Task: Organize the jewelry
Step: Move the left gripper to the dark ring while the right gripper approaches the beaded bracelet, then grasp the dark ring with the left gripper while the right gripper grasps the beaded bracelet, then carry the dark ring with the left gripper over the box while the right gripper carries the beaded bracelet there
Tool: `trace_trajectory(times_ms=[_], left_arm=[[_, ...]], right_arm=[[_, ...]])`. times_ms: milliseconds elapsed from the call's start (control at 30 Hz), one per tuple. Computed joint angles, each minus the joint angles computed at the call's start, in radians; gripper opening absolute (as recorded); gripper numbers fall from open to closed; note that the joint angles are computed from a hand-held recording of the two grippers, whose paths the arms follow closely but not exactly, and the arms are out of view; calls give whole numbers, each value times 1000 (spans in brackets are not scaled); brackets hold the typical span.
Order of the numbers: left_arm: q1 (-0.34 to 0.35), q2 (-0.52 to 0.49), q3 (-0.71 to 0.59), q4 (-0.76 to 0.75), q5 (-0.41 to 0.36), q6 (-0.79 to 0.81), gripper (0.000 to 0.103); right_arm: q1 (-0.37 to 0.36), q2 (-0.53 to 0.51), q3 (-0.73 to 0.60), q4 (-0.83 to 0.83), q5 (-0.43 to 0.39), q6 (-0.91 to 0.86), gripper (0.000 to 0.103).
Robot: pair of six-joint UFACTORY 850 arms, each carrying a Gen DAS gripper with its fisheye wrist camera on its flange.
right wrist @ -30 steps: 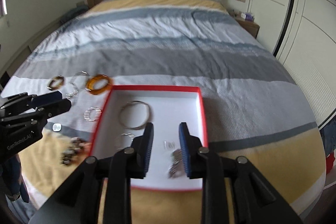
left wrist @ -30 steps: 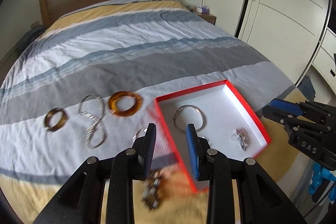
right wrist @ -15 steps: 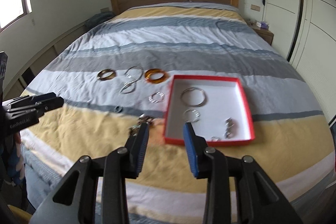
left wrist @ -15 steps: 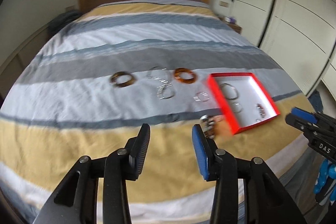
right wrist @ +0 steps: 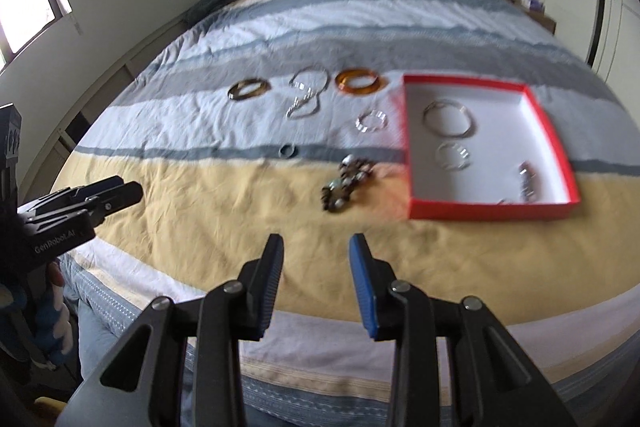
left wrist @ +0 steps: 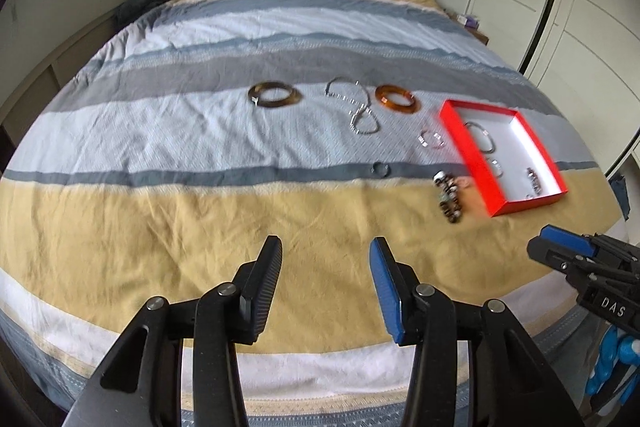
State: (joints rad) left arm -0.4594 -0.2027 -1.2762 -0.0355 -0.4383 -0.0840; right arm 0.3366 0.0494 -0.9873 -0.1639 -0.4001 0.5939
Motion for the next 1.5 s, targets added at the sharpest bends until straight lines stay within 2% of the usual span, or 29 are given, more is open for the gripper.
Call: trace_trajectory(times_ms=[233,533,667,833,1000,1067,1167,1233,1500], left_arm=[[5,-101,-59,-52,-33,64,45],[14,-271,-230,-246,-92,269,39],[18,-343,-324,-351,-138,361,38],[9,-427,-442,-395,-190,409,37],[-8,-498,-527,-333,-229,362,29],[-13,-518,-550,-312,-240,345,23],[-21,-547,-585,-281,-253,322,20],[-24,-554,-593,-269,-255,317,20],[-27,-517,-544,-259,-212,325,19]], right_arm=[[-37,-130,-67,160,5,-135,33],[-70,-305,-217,124,-63,-98,33],[-86,-342,-239,134,-65,-113,33],[-104,-358,-241,174,-38,-167,33],[-98,-365,-242,151,-25,-176,32],[-99,-363,-236,169,-16,-206,28],[-100,-357,-223,190,0,-230,22],[-101,-351,-213,211,12,-253,11],[-98,-310,-176,220,54,-274,9]])
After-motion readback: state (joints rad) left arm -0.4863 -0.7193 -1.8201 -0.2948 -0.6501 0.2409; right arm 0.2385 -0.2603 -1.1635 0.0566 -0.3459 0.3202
